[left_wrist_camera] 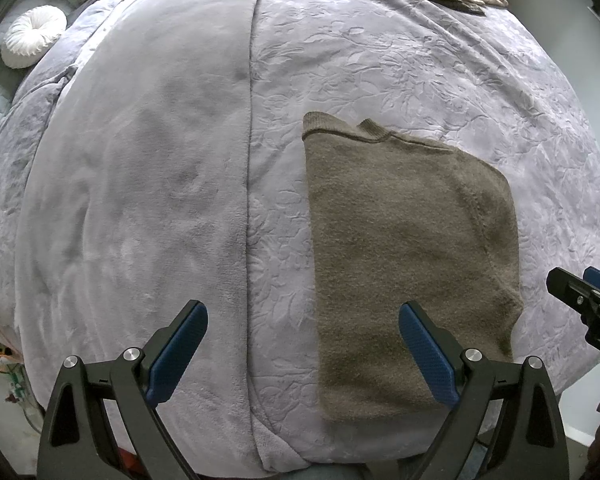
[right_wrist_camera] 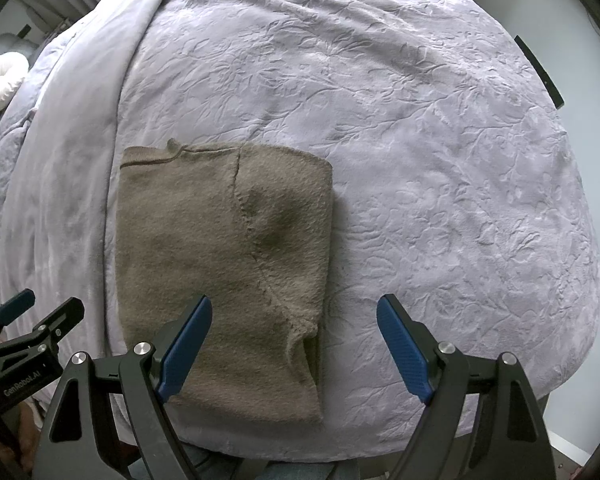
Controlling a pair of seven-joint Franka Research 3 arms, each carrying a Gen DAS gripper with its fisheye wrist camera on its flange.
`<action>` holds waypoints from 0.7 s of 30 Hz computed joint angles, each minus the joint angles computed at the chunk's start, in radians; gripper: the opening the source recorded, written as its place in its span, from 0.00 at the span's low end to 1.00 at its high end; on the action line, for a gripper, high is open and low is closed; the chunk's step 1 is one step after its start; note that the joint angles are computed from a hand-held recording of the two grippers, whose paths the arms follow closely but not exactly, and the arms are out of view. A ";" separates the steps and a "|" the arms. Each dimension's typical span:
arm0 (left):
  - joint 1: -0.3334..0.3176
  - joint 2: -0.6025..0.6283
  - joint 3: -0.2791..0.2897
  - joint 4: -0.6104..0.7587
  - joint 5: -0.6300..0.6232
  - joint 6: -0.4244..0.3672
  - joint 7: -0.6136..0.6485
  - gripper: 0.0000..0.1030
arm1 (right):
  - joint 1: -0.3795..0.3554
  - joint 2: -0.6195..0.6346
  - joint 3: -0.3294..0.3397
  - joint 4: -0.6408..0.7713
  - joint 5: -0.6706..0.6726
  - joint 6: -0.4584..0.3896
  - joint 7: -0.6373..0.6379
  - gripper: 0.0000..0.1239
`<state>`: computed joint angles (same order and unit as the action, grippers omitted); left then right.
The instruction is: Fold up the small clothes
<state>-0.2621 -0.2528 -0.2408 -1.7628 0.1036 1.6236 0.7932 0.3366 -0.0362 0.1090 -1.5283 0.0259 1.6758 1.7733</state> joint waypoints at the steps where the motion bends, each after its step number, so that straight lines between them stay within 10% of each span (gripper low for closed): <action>1: 0.000 0.000 0.000 0.000 0.000 0.000 -0.001 0.94 | 0.000 0.000 0.000 0.000 0.000 0.000 0.000 0.70; 21: -0.002 0.005 -0.002 0.006 0.006 -0.007 -0.008 0.94 | 0.003 0.004 0.001 0.005 -0.004 -0.010 -0.001 0.70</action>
